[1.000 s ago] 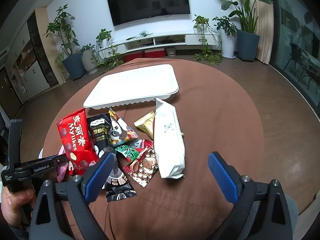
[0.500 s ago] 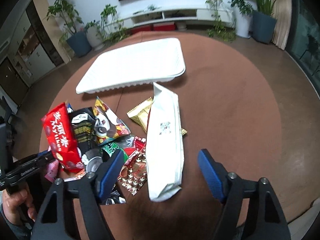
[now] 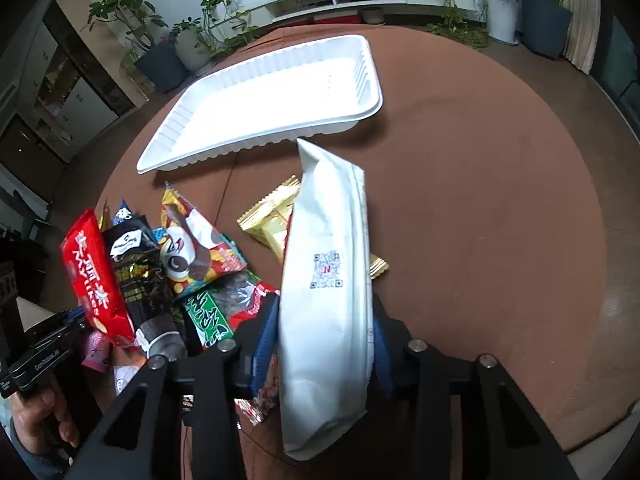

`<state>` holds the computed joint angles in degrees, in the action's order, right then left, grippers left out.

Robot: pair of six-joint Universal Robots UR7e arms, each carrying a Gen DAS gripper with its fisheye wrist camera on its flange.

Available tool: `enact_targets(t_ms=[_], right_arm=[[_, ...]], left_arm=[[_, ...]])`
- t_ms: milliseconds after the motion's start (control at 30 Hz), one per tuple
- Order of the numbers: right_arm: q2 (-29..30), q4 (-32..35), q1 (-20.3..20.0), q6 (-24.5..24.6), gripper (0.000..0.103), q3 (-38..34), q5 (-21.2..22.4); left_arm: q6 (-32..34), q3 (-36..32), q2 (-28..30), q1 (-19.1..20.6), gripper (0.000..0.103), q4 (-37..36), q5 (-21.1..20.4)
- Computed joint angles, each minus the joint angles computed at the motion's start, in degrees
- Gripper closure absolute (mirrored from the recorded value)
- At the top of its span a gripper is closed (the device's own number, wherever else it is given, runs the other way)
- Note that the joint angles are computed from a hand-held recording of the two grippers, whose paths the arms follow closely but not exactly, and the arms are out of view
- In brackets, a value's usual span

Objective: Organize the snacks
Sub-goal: 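Grasp the long white packet with the right gripper while the left gripper holds the pink bar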

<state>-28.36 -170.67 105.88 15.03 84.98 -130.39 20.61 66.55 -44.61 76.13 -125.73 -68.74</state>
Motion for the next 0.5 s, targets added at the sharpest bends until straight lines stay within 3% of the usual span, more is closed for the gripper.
enact_targets(t_ms=[67, 100, 500], right_arm=[[-0.29, -0.63, -0.08, 0.27, 0.080, 0.65, 0.55], [-0.36, -1.16, -0.12, 0.39, 0.083, 0.89, 1.04], [-2.10, -8.63, 0.14, 0.60, 0.088, 5.11, 2.21]], left_arm=[[-0.08, -0.14, 0.07, 0.00, 0.084, 0.16, -0.11], [-0.02, -0.17, 0.08, 0.00, 0.084, 0.22, -0.10], [0.20, -0.86, -0.03, 0.53, 0.086, 1.05, -1.07]])
